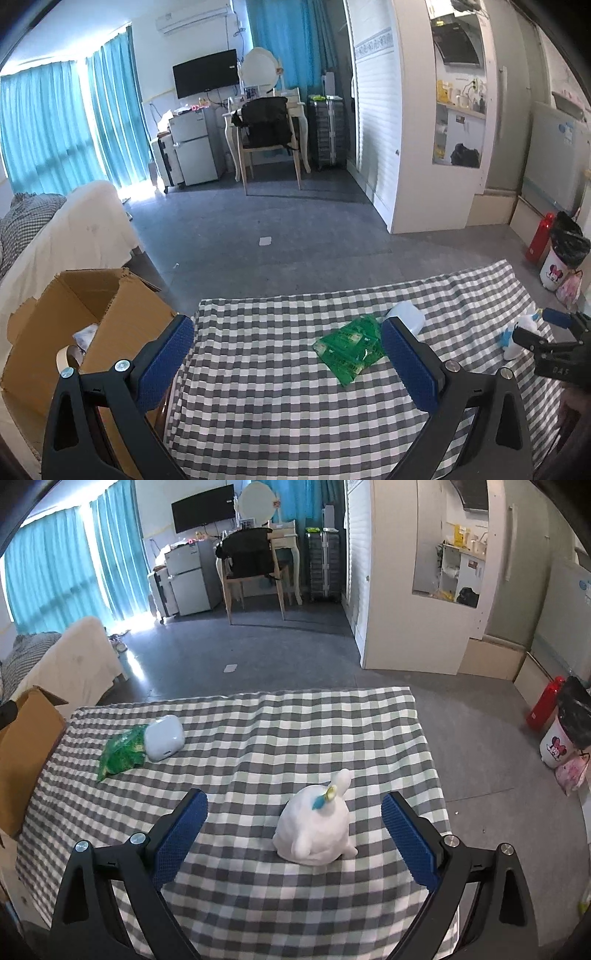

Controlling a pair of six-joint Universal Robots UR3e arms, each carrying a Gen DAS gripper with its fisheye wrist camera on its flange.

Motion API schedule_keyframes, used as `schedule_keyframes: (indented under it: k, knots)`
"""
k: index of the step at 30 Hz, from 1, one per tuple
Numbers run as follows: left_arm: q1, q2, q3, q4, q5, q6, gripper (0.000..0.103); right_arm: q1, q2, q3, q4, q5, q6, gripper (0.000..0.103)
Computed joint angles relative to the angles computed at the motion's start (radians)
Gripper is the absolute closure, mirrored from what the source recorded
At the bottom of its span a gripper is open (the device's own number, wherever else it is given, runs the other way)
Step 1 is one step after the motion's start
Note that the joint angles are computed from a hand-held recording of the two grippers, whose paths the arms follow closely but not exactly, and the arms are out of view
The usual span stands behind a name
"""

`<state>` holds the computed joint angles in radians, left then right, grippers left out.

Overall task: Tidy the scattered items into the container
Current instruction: 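Return to the table and grasp the white plush bunny with the right gripper, then grasp the green packet with the left gripper while the right holds the bunny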

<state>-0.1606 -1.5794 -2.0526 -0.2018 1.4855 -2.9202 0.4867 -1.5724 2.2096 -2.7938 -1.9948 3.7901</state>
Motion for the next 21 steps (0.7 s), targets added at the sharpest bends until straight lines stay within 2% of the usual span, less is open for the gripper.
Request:
schedule_keyframes:
  k: [1,3,4,5,16,21]
  knots:
    - [0.003,-0.003,-0.006,0.007,-0.003,0.007,0.0,-0.003,0.01,-0.003,0.0,0.003,-0.003,0.012]
    - [-0.003,-0.024,-0.005,0.021,-0.002,0.013,0.0,-0.017,0.021,-0.003,0.001,0.02,-0.015,0.03]
    - [-0.009,-0.036,-0.002,0.026,-0.001,0.013,0.0,-0.023,0.027,-0.007,0.009,0.029,-0.017,0.051]
    - [-0.014,-0.049,0.001,0.031,-0.001,0.012,0.0,-0.03,0.029,-0.009,0.023,0.035,-0.019,0.061]
    - [-0.091,-0.287,0.05,0.147,-0.045,0.034,0.0,-0.032,-0.023,0.043,-0.01,0.067,-0.022,0.062]
    - [-0.136,-0.421,0.135,0.146,-0.009,0.049,0.0,-0.007,-0.032,0.007,0.018,0.048,-0.012,0.062]
